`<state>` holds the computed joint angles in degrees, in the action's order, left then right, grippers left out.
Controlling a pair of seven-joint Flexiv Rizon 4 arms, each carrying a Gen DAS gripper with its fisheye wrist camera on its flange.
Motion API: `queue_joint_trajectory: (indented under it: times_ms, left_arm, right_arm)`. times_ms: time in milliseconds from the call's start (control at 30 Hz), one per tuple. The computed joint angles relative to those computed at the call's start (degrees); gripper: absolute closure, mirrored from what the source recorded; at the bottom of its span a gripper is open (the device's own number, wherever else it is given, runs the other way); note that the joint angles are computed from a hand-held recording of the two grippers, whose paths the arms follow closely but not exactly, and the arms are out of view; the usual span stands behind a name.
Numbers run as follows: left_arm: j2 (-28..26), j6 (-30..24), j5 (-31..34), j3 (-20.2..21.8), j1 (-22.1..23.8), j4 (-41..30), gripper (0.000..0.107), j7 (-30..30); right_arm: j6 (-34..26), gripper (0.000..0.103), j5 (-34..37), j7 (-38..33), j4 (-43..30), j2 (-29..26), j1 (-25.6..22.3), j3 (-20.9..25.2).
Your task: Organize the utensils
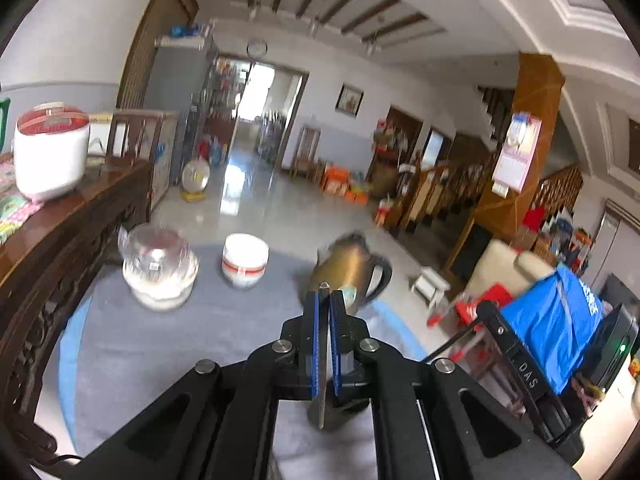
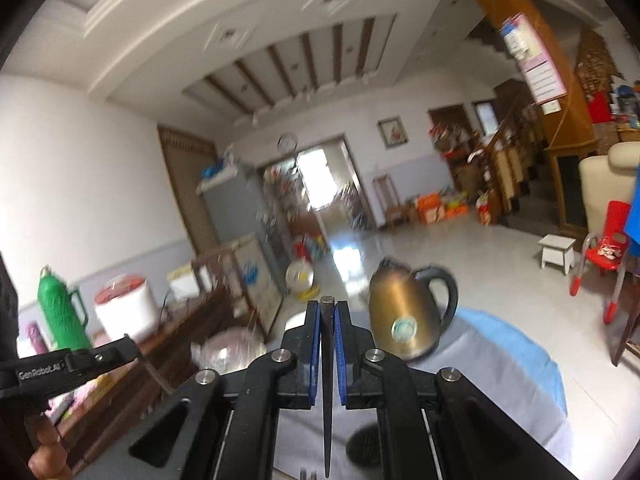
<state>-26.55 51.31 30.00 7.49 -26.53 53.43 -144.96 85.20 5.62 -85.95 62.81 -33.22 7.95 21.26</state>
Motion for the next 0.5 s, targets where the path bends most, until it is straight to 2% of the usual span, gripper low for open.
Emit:
queue_joint_trajectory:
  times_ms: [200,300,367,500]
  left_arm:
    - [-5.26,1.93,4.17,2.85,-1.94,-7.61,0.101,-4.08]
    - [-8.48,2.57,5.55,4.39,-2.73,-11.31,0.101,-5.93]
    - [-11.39,0.69,6.23,5.42,-3.37,-14.95,0.101,-6.24]
    - [-16.01,-3.4,4.03,5.06,-2.95,-19.5,0.101,-4.87]
  right_arm:
    - [7.48,0.095,-4.63,12.3,0.42,-2.02,8.14,-15.79]
    - [7.21,0.095,-6.87,15.09,0.67,-3.12,8.68,-17.29]
    - [6.18,0.095,-8.54,16.64,0.54,-3.96,8.71,-17.69]
    - [2.27,0.095,-11.02,16.77,-0.29,-5.26,5.48,-12.46]
